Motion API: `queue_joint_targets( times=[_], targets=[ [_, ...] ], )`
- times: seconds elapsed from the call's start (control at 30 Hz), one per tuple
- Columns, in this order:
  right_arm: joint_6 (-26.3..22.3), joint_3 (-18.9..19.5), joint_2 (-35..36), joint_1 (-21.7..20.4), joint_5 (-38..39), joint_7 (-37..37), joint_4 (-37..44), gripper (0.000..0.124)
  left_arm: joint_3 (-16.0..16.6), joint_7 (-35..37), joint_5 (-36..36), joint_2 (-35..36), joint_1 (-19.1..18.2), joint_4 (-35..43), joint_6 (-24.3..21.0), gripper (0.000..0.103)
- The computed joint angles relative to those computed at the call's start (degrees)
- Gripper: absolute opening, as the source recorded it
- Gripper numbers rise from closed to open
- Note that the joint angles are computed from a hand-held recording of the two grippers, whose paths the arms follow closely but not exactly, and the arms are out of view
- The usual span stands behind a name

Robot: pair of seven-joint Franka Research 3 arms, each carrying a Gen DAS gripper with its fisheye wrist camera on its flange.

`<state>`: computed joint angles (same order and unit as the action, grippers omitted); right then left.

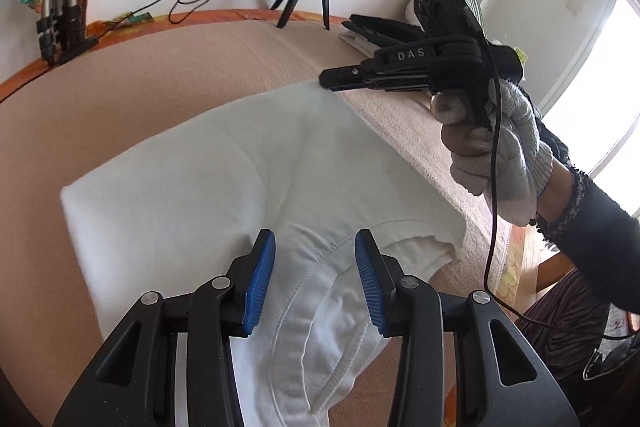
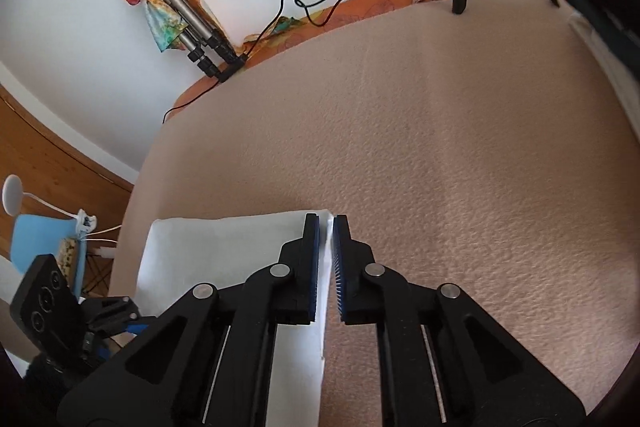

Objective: Fold small clothes

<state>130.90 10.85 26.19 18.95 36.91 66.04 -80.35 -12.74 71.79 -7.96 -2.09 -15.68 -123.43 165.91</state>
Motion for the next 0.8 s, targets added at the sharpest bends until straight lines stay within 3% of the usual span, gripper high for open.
queue_joint_targets(
  times=[0.07,0.17,0.3,0.4,0.47,0.57,0.6,0.73,0.8],
  targets=[
    [3.4,-0.8,-3.1,0.5,-1.3,0.1,-3.0,0.010,0.0,-5.3,4.5,-3.1,1.3,-2.7,2.1,0.040],
    [4.4,1.6,-7.9,-1.1,4.5,-8.9,-7.3,0.010,-0.5,-17.5,16.4,-5.7,5.3,-4.4,2.3,0.040],
    [5.5,1.7,-9.5,3.3,0.1,-15.2,-9.4,0.010,-0.4,-25.7,25.0,-3.9,7.9,-2.3,-0.9,0.040],
    [7.5,-0.3,-6.0,8.0,-9.8,-10.6,-7.0,0.010,0.6,-28.3,27.4,-1.0,8.0,0.1,-3.8,0.040],
    [5.0,-1.0,-2.6,8.9,-12.9,-7.4,-3.2,0.010,1.0,-29.9,30.0,0.1,8.0,1.3,-7.5,0.040],
    [4.5,-2.2,0.0,9.0,-16.0,-3.9,-0.5,0.017,1.1,-37.3,40.7,0.9,7.7,3.0,-14.0,0.043],
    [6.5,-3.7,-0.1,9.8,-18.5,-1.0,-1.1,0.017,1.3,-39.3,42.2,0.7,7.7,3.1,-15.8,0.043],
    [7.0,-2.8,-2.2,5.4,-14.4,2.1,-2.5,0.022,2.3,-43.9,43.5,-4.1,9.0,-1.5,-13.8,0.041],
    [7.2,-2.2,-4.8,3.3,-11.8,1.4,-5.0,0.023,3.2,-42.2,39.5,-6.7,9.2,-4.3,-10.9,0.040]
  ],
)
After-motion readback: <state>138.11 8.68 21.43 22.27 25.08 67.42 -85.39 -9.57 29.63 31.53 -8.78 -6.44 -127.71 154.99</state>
